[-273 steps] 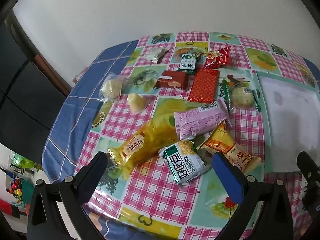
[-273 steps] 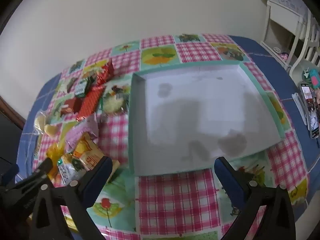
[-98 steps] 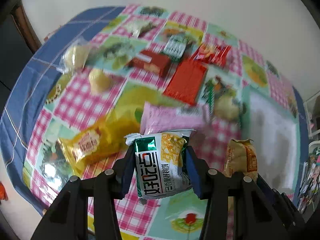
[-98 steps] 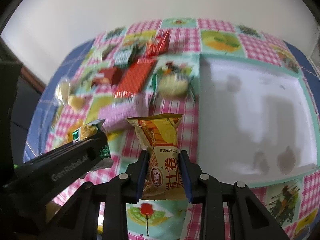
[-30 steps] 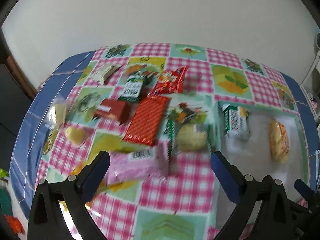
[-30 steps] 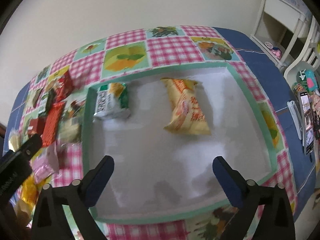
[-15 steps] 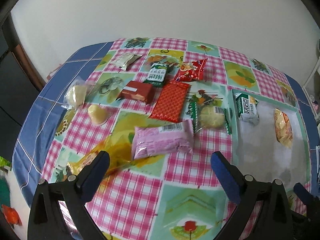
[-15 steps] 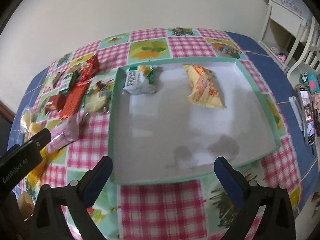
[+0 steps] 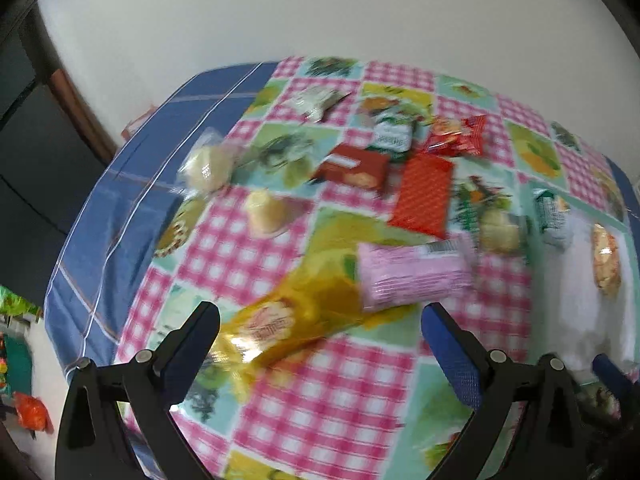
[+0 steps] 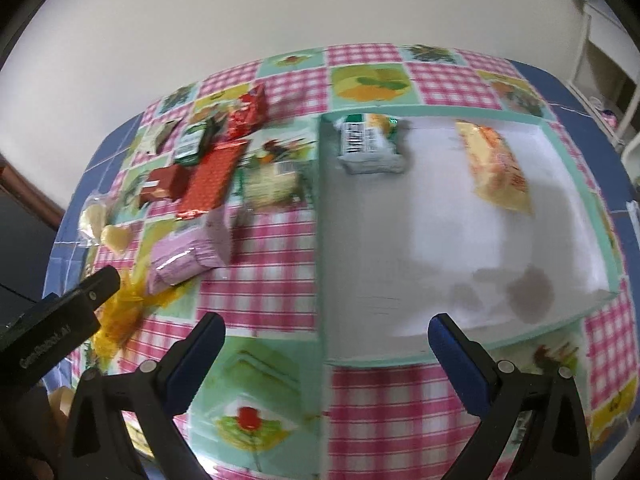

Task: Organize snacks
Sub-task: 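Move both tools back over the remaining snacks, then grasp the yellow bread bag with left tool while right tool grasps pink wafer pack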

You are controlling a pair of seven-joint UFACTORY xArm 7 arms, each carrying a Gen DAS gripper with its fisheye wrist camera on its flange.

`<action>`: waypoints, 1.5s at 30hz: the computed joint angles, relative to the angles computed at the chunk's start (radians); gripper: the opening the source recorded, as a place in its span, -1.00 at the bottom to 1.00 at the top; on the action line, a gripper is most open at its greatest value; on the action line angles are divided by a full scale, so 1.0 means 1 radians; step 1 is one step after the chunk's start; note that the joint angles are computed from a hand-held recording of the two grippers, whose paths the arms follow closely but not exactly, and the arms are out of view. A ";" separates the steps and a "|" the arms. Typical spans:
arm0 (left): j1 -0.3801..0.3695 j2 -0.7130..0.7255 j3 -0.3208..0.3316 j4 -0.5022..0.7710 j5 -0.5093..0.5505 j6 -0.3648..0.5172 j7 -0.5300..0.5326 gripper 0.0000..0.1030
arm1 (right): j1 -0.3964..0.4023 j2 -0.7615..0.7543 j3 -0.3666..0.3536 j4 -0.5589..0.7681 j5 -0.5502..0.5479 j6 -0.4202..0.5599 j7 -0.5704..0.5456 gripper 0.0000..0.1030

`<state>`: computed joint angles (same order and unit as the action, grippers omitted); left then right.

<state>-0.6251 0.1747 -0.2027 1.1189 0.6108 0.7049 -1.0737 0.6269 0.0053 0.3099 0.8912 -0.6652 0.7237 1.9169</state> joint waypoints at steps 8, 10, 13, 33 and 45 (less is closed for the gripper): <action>0.070 -0.027 0.019 -0.085 -0.056 -0.065 0.025 0.95 | 0.016 0.117 -0.045 0.109 -0.071 -0.067 -0.021 1.00; 0.085 -0.023 0.018 -0.098 -0.093 -0.089 0.048 0.95 | 0.023 0.144 -0.065 0.128 -0.091 -0.093 -0.013 1.00; 0.094 -0.015 0.022 -0.110 -0.114 -0.105 0.067 0.95 | 0.032 0.174 -0.093 0.149 -0.110 -0.129 0.001 0.99; 0.107 0.030 0.038 -0.131 -0.216 -0.215 0.295 0.95 | 0.089 0.383 -0.213 0.415 -0.160 -0.159 -0.230 0.38; 0.124 0.046 0.075 -0.148 -0.220 -0.252 0.239 0.90 | 0.102 0.458 -0.260 0.451 -0.012 -0.274 -0.394 0.35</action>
